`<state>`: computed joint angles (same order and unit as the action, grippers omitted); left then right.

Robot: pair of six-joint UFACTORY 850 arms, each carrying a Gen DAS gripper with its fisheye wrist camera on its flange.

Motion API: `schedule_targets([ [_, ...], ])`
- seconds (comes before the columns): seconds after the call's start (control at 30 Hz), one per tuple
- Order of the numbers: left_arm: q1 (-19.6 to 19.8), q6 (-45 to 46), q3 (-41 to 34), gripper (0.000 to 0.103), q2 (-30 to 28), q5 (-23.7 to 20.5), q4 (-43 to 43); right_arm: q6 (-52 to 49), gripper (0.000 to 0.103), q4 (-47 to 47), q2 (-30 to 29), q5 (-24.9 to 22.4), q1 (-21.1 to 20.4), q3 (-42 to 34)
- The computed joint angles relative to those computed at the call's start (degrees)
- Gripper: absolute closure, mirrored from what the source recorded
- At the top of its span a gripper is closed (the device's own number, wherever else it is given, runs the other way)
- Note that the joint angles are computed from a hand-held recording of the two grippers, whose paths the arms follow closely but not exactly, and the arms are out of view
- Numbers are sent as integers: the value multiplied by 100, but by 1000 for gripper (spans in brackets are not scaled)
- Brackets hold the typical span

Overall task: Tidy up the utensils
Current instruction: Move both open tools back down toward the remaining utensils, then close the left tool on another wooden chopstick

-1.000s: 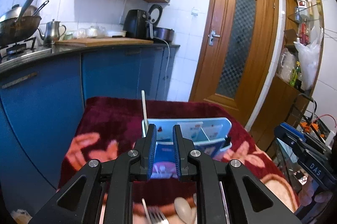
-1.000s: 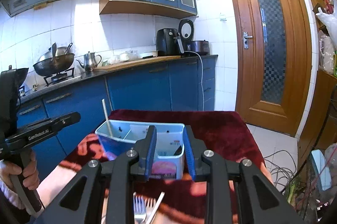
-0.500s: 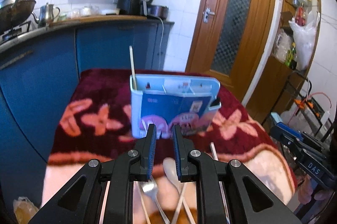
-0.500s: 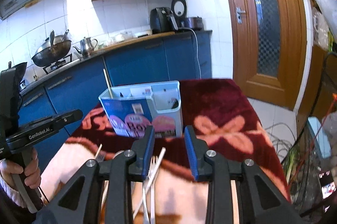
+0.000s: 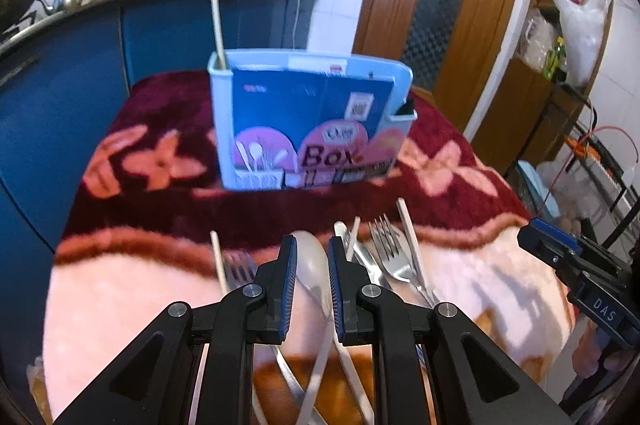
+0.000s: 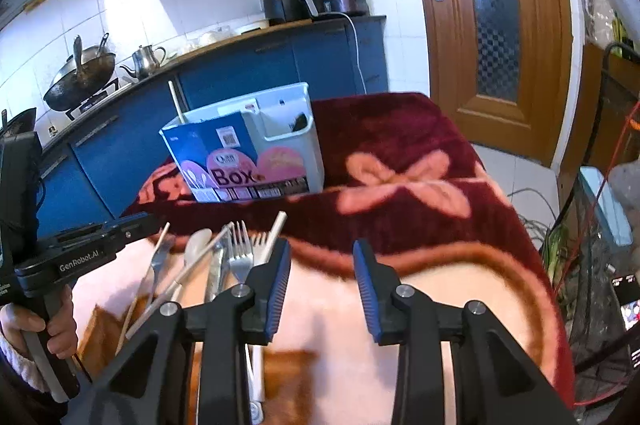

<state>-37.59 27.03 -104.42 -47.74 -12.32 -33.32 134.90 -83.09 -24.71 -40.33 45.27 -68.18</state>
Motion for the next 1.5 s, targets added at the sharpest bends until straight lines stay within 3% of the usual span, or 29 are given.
schedule_targets([
  [0.47, -130, -1093, -999, 87, -656, -922, 1462, 189, 65, 138, 23, 220, -127, 270],
  [0.97, -179, -1159, -2379, 88, -1423, -2103, 1963, 406, 65, 71, 36, 423, -197, 426],
  [1.13, -159, -1257, -2882, 97, -1705, -2495, 1944, 382, 65, 87, 30, 412, -195, 414],
  [1.3, -90, -1165, -2573, 99, -1526, -2261, 1660, 372, 65, 79, 27, 403, -189, 410],
  [1.5, 54, -681, -1790, 99, -1044, -1613, 847, 194, 65, 147, -11, 441, -180, 315],
])
